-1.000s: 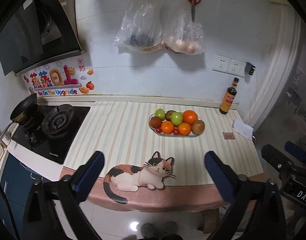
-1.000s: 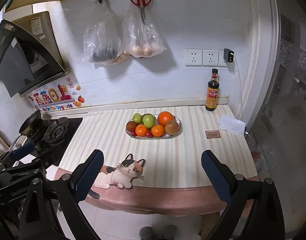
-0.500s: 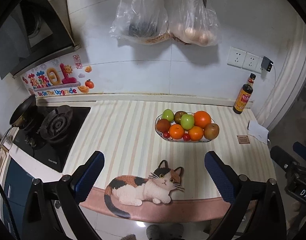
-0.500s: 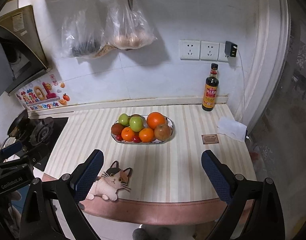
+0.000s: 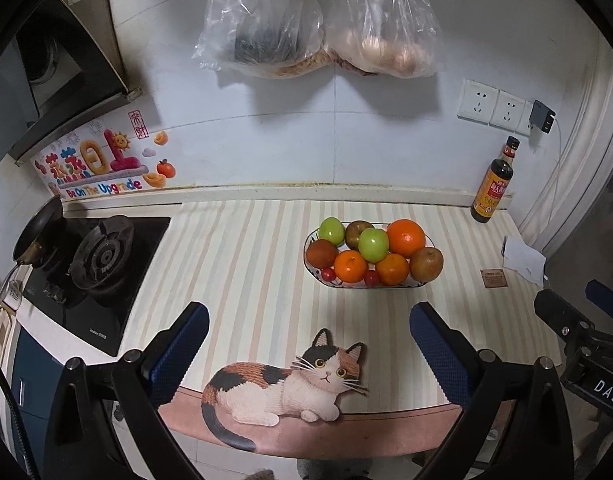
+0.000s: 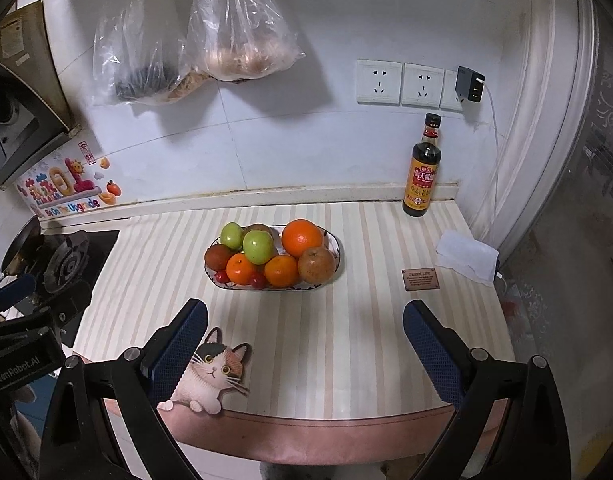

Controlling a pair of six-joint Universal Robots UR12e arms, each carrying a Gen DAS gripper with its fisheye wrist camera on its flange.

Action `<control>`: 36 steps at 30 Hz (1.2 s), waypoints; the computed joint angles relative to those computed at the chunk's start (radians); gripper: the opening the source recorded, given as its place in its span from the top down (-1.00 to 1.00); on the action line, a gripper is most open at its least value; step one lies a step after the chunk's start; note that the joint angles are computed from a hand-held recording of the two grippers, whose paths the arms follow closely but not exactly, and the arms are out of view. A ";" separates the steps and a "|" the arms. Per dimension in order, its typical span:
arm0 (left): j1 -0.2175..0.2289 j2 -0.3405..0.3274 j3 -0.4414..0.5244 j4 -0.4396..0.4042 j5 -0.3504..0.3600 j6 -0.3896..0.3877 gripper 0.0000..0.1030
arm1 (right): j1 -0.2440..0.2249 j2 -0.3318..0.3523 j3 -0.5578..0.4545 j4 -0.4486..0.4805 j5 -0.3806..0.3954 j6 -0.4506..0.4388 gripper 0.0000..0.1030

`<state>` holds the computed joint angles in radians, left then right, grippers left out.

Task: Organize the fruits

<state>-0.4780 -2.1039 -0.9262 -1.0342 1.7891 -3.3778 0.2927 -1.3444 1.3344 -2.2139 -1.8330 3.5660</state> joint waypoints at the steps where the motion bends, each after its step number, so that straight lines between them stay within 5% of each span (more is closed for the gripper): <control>1: 0.000 -0.001 0.001 -0.001 0.000 -0.001 -1.00 | 0.000 0.000 -0.001 0.001 -0.001 0.000 -0.95; 36: -0.006 -0.002 0.004 0.003 0.004 -0.016 -1.00 | -0.005 -0.006 -0.002 0.024 -0.005 0.007 -0.95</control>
<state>-0.4842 -2.1062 -0.9222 -1.0316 1.7929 -3.3934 0.2880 -1.3505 1.3325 -2.1897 -1.8379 3.5730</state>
